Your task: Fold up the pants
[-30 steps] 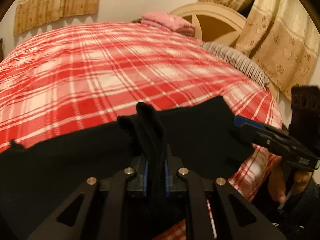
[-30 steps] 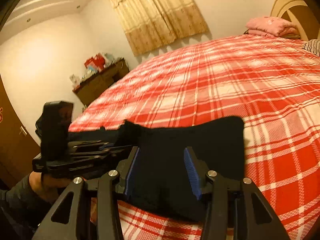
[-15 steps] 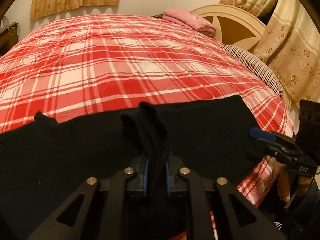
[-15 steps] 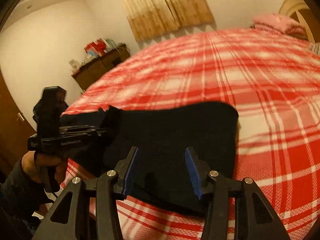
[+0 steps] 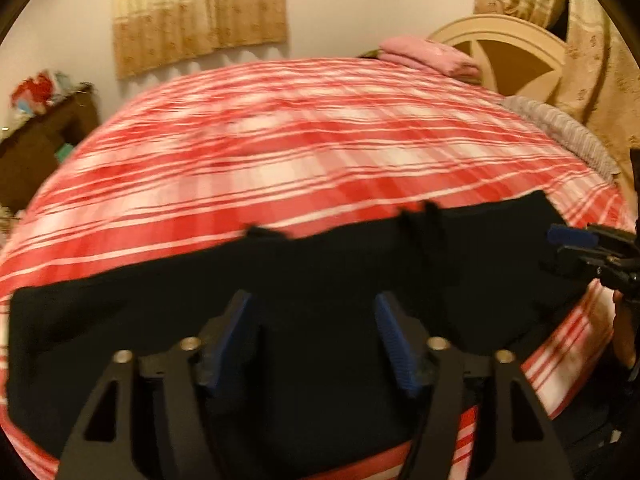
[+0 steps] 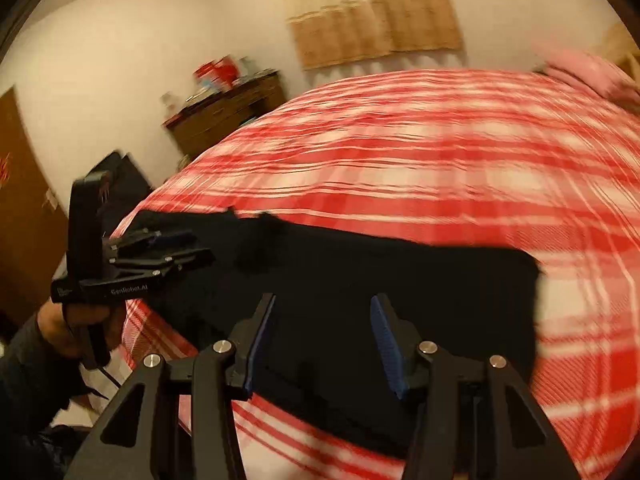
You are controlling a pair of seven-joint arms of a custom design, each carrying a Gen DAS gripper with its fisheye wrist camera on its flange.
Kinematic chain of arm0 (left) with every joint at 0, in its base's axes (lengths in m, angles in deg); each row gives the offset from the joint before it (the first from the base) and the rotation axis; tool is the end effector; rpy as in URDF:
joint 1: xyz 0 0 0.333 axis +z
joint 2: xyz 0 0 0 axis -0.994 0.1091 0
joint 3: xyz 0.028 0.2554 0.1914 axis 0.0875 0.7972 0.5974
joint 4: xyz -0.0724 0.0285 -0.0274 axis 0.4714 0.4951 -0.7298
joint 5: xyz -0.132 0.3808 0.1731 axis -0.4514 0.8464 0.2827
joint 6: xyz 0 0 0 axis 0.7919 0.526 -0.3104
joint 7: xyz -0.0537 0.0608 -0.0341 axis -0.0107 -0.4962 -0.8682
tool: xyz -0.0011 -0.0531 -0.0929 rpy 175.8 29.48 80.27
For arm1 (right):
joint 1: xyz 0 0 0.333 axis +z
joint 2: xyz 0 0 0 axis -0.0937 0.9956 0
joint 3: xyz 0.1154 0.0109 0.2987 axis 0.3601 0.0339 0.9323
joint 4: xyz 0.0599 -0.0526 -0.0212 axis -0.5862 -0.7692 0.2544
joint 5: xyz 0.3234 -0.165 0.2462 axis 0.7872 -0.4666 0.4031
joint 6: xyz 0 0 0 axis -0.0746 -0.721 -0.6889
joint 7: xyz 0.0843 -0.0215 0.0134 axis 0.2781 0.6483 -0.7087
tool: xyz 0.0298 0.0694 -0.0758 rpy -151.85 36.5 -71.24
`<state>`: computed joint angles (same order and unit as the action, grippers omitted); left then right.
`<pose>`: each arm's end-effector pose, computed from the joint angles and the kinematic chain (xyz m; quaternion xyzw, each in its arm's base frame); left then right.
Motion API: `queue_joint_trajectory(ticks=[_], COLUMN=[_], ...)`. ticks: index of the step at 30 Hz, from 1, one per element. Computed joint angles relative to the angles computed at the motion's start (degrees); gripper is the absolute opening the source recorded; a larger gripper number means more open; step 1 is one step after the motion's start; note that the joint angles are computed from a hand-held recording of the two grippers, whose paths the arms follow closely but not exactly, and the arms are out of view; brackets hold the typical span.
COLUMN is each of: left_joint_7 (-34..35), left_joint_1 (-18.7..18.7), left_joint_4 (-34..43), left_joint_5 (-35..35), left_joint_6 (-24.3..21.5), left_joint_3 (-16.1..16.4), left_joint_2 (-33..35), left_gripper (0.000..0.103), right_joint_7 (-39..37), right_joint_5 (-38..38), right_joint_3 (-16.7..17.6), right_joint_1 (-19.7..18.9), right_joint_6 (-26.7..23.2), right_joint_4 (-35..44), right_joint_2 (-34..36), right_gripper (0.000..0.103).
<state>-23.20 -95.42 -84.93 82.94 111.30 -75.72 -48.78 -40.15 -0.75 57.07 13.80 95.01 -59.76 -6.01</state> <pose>0.5687 -0.2662 0.4070 -0.6622 0.6508 -0.2632 0.2620 0.6103 0.3086 0.3891 -0.7950 0.4282 -0.0620 0.4252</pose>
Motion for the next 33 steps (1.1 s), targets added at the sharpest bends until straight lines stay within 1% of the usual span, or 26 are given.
queue_joint_trajectory(ticks=[2, 3, 5, 6, 7, 8, 9, 10, 11, 12, 13, 14, 15, 16, 18, 20, 22, 25, 30, 33], left_joint_7=[-3.34, -4.12, -4.66, -6.15, -7.03, -7.48, -8.17, -8.93, -9.62, -11.07, -12.5, -15.02, -17.62, -18.42, -19.76, -19.99, -19.34, -18.14, -19.19, -16.89], left_joint_1=[0.02, 0.33, 1.11, 1.51, 1.88, 2.25, 2.73, 3.17, 3.56, 3.94, 4.18, 4.72, 5.49, 5.98, 7.4, 8.93, 10.22, 12.05, 13.84, 14.15], left_joint_4=[-1.62, -2.77, -4.49, -5.51, -6.19, -6.74, -7.75, -8.58, -9.2, -9.83, -10.29, -11.41, -12.8, -13.43, -14.73, -15.5, -15.87, -16.51, -17.05, -17.17], left_joint_5=[2.98, 3.52, 3.23, 4.21, 4.85, 5.19, 5.6, 6.12, 6.77, 8.09, 9.37, 12.12, 14.57, 14.97, 14.86, 15.51, 14.92, 13.11, 12.27, 9.15], left_joint_6=[-2.35, -3.55, -5.3, -6.8, -8.13, -8.39, -8.72, -9.33, -9.66, -12.12, -13.96, -15.08, -15.3, -15.14, -16.34, -16.0, -14.43, -9.53, -3.91, -1.07], left_joint_3=[0.41, 0.43, 0.21, 0.08, -0.13, -0.29, -0.3, -0.44, -0.63, -1.08, -1.6, -1.94, -1.95, -1.84, -1.37, -0.74, 0.15, 1.81, 2.19, 2.85], left_joint_2=[-2.09, -3.34, -5.13, -6.31, -7.09, -7.66, -8.67, -9.58, -10.25, -11.3, -12.13, -13.58, -15.35, -16.19, -17.95, -18.49, -18.12, -16.7, -15.04, -14.1], left_gripper=[0.079, 0.079, 0.079, 0.079, 0.079, 0.079, 0.079, 0.08, 0.081, 0.09, 0.098, 0.102, 0.103, 0.103, 0.103, 0.103, 0.103, 0.103, 0.103, 0.099], right_joint_7=[0.26, 1.35, 2.3, 2.57, 4.56, 10.57, 13.91, 13.24, 14.02, 14.74, 13.94, 12.14, 9.59, 8.2, 5.5, 4.11, 2.78, 0.97, 1.42, 3.47], right_joint_5=[-3.24, -6.04, -9.18, -10.22, -12.72, -19.23, -22.01, -21.54, -23.16, -23.89, -23.04, -21.25, -18.77, -17.47, -14.75, -12.25, -9.43, -6.67, -7.48, -10.08], right_joint_3=[0.21, 0.06, 0.45, 0.23, 0.42, -0.49, -2.88, -3.28, -1.87, -1.63, -0.58, 0.82, 2.32, 2.79, 3.45, 3.68, 3.9, 3.7, 2.43, 1.72], right_joint_1=[1.3, 2.24, 3.2, 4.01, 4.03, 4.97, 7.51, 8.46, 7.49, 7.23, 6.2, 4.81, 3.22, 2.75, 2.21, 1.85, 1.21, 1.4, 2.89, 4.21], right_joint_6=[-1.27, -2.03, -3.12, -4.44, -6.06, -9.06, -8.87, -6.24, -5.32, -6.1, -6.21, -6.35, -6.64, -6.35, -4.94, -4.65, -5.24, -4.95, -4.92, -2.95], right_joint_4=[3.16, 4.85, 6.87, 8.94, 10.26, 12.96, 13.76, 13.26, 12.82, 12.61, 12.05, 11.37, 10.38, 9.28, 7.58, 6.69, 6.18, 5.42, 6.05, 7.9], right_joint_2=[2.61, 4.07, 5.84, 7.7, 8.83, 11.29, 12.13, 12.19, 12.0, 11.58, 11.02, 10.47, 9.65, 8.8, 7.63, 6.87, 6.04, 5.19, 5.78, 7.63], right_gripper=[0.05, 0.05, 0.05, 0.05, 0.051, 0.051, 0.051, 0.052, 0.054, 0.054, 0.054, 0.054, 0.054, 0.054, 0.054, 0.054, 0.054, 0.054, 0.054, 0.054])
